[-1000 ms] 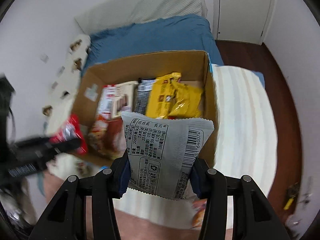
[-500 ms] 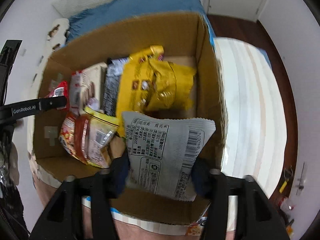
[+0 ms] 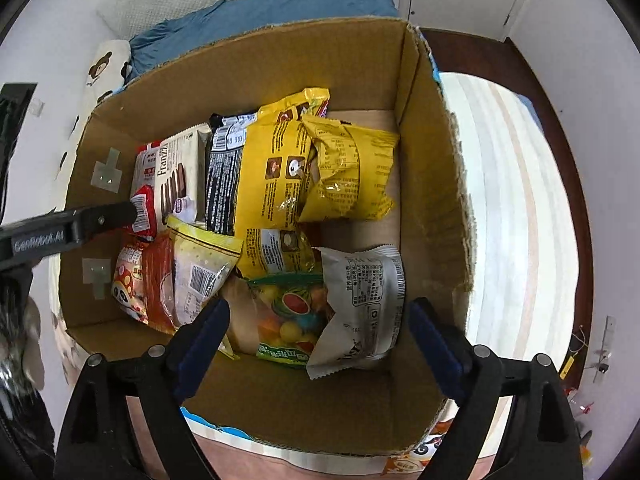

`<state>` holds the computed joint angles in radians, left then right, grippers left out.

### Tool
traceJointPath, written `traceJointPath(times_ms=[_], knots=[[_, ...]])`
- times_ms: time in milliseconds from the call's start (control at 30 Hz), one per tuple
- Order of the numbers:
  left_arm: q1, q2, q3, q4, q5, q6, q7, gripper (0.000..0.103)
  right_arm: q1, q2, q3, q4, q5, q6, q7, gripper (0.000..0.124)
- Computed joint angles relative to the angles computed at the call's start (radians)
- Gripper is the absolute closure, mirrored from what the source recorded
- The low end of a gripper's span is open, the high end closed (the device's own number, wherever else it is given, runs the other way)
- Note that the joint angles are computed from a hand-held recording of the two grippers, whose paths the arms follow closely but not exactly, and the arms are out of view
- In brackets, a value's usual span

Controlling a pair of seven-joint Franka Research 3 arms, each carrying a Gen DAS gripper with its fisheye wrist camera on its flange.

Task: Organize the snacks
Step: 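Carry both packs into the cardboard box and open both tools, then move both tools back over the snacks on the bed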

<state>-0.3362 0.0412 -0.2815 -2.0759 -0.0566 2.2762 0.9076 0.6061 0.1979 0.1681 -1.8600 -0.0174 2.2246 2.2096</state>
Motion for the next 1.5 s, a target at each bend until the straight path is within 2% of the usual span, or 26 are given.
traceJointPath(times_ms=[133,300,667,933,1133,1267,1300,1333,1500], knots=[[-0.021,-0.09,-0.014,-0.086,0.045,0.073,-0.064,0.016,0.011,-0.035,0.002,-0.029,-0.028,0.036,0.043,0.031],[-0.052,-0.216,-0.043,-0.175,0.193,0.093,-0.227,0.016,0.031,-0.076,0.015,-0.065,-0.101,0.077,0.123,0.031],[-0.088,-0.441,-0.093,-0.26,0.344,0.036,-0.419,0.016,0.055,-0.218,0.079,-0.161,-0.292,0.109,0.314,0.031],[-0.123,-0.562,-0.125,-0.295,0.377,-0.006,-0.489,0.016,0.045,-0.341,0.15,-0.222,-0.379,0.095,0.421,0.031],[-0.149,-0.617,-0.15,-0.31,0.389,-0.039,-0.536,0.016,0.032,-0.434,0.196,-0.286,-0.357,0.105,0.455,0.031],[-0.176,-0.627,-0.159,-0.329,0.382,-0.041,-0.556,0.016,0.02,-0.513,0.203,-0.379,-0.283,0.171,0.474,0.028],[-0.193,-0.627,-0.154,-0.345,0.366,-0.021,-0.556,0.012,0.012,-0.532,0.207,-0.403,-0.266,0.181,0.479,0.023],[-0.205,-0.624,-0.151,-0.356,0.353,-0.007,-0.557,0.001,0.007,-0.555,0.208,-0.431,-0.245,0.191,0.482,0.023],[-0.246,-0.557,-0.152,-0.395,0.29,0.049,-0.584,0.0,-0.025,-0.673,0.198,-0.602,-0.125,0.206,0.486,0.023]])
